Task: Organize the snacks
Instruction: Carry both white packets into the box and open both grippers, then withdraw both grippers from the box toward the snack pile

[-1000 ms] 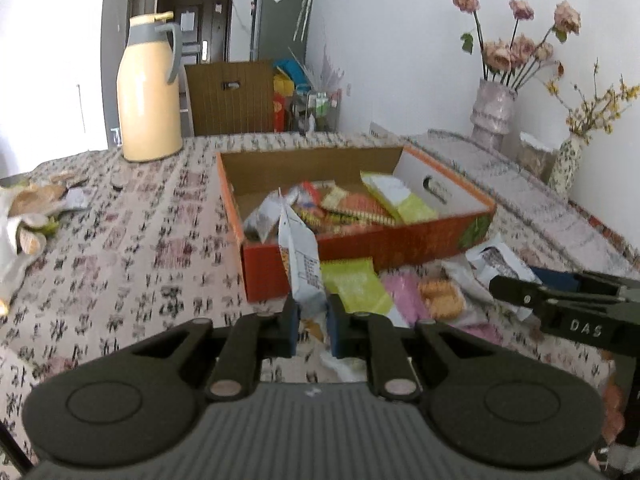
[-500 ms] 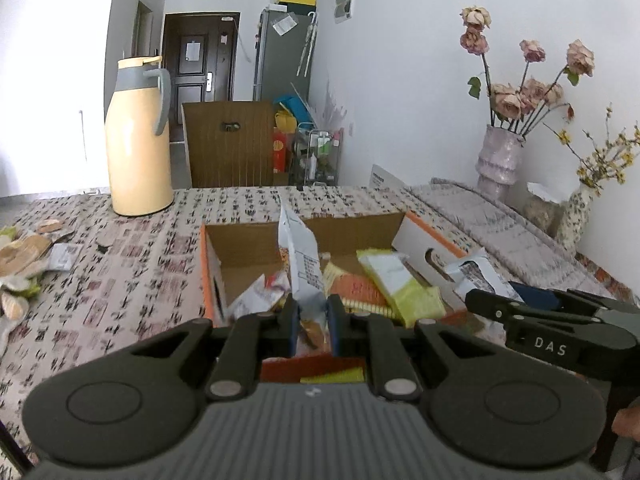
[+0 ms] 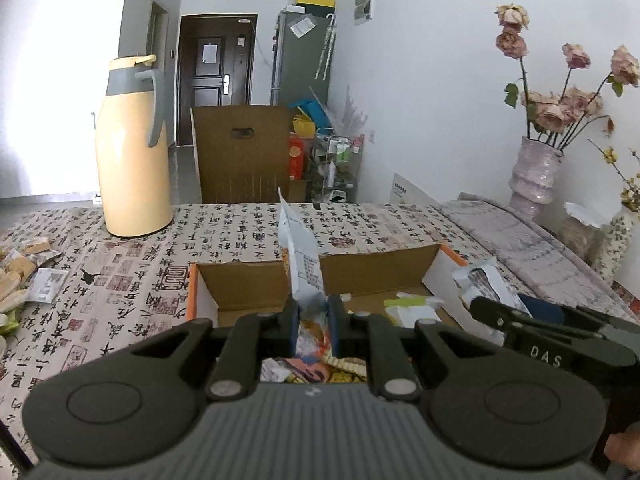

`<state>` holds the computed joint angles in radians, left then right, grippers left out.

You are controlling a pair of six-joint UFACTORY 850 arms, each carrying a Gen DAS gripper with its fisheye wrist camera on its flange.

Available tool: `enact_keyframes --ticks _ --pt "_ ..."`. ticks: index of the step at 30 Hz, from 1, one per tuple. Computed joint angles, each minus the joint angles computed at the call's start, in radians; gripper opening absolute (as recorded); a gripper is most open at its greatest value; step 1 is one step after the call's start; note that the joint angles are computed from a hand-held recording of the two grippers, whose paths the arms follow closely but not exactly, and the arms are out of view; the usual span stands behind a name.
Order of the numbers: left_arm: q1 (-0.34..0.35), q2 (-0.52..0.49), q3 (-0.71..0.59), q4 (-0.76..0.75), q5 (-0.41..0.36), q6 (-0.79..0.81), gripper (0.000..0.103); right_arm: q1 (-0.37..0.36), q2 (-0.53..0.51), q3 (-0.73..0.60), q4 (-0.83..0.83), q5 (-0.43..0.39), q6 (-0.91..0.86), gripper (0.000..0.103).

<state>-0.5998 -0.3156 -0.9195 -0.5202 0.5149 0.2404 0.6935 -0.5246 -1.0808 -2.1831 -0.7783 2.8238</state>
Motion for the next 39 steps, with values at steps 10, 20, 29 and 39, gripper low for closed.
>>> enact_keyframes --ticks 10,20,29,39 --pt "0.02 -0.048 -0.025 0.041 -0.025 -0.038 0.017 -0.009 -0.031 -0.018 0.013 0.021 -0.027 0.054" --pt "-0.024 -0.02 0.021 -0.115 0.133 0.045 0.103 -0.001 -0.023 0.003 0.038 -0.028 0.013 0.103" --pt "-0.02 -0.017 0.015 -0.135 0.112 0.045 0.103 -0.007 -0.023 0.001 0.044 -0.016 0.019 0.103" --pt "-0.023 0.05 0.049 -0.15 0.067 0.043 0.103 0.02 0.029 0.029 0.072 -0.048 -0.035 0.103"
